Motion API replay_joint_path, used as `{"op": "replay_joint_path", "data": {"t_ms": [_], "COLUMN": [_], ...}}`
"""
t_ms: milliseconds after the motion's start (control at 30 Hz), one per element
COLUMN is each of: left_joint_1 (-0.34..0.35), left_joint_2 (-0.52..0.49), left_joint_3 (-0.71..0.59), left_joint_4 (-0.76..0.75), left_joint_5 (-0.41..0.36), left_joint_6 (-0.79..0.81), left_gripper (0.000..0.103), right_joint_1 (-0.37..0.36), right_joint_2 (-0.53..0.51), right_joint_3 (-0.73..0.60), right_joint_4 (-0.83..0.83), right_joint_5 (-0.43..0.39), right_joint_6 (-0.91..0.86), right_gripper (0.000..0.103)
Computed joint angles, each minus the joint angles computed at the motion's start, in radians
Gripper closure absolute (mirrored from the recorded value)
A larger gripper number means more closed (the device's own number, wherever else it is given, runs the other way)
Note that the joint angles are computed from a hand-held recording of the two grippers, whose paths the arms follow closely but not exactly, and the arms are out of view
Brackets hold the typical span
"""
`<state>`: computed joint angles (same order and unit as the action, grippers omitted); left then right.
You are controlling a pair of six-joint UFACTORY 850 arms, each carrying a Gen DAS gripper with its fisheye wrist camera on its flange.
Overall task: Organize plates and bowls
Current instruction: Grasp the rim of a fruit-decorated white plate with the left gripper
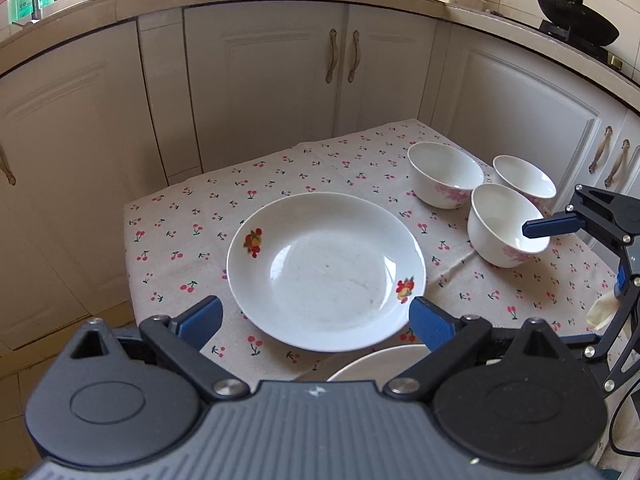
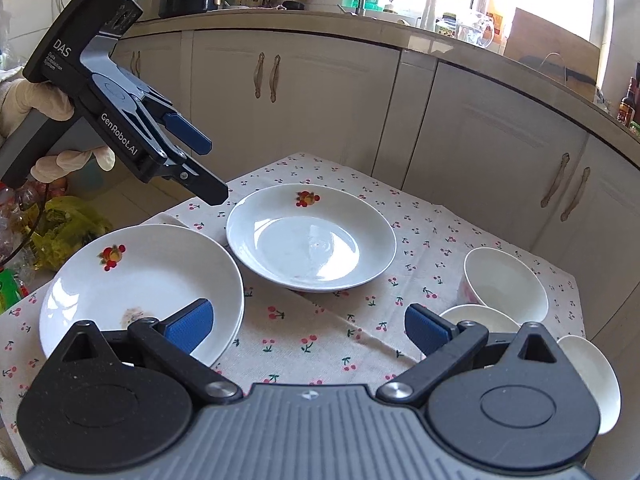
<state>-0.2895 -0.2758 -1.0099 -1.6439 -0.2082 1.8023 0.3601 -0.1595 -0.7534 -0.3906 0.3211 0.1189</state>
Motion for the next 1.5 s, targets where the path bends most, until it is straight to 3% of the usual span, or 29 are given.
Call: {"op": "replay_joint_path", "data": {"t_ms": [167,433,667,733,1000,1200,1500], "left_joint_1": [0.008,0.025,0.031,0.034,0.040,0.043,0.040], "left_joint_2": [-0.070,-0.206,-0.299,-0.314,-0.355,-0.390,-0.428], "left_joint_3": [-0.071,-0.215,-0.314,-0.330,-0.381,-0.428,-0.495], "left_joint_4": [0.057,0.303,0.533,0.550,0.626,0.685,0.790], "left_joint_5": [0.000,-0.033,-0.066,-0.079,-0.136,-0.189,-0.250], "left_joint_6": [-0.065,-0.336,-0.564,-0.582,-0.630,-0.677,-0.733], "left_gripper": [0.004,0.004,0.005,0.006,0.006,0.014,0.015], "right_joint_1": [-0.020,-0.020,-0.016,-0.019,-0.031,-0.028,-0.016], "right_joint_2": [-0.076,-0.187,-0.264,-0.282,-0.325,-0.338,-0.348], "right_joint_3": [-0.075,-0.190,-0.268,-0.288,-0.342,-0.357,-0.386], "right_joint_4": [-0.133,-0.234,-0.542,-0.679,-0.961,-0.984,-1.132], "right_joint_5": [-0.020,-0.099,-0.135,-0.130,-0.086,-0.085,-0.133], "right_joint_6": [0.113,0.197,0.471,0.615,0.952,0.980,1.060], "right_gripper": [0.000,0.000,0.000,0.000,0.000,0.001,0.000]}}
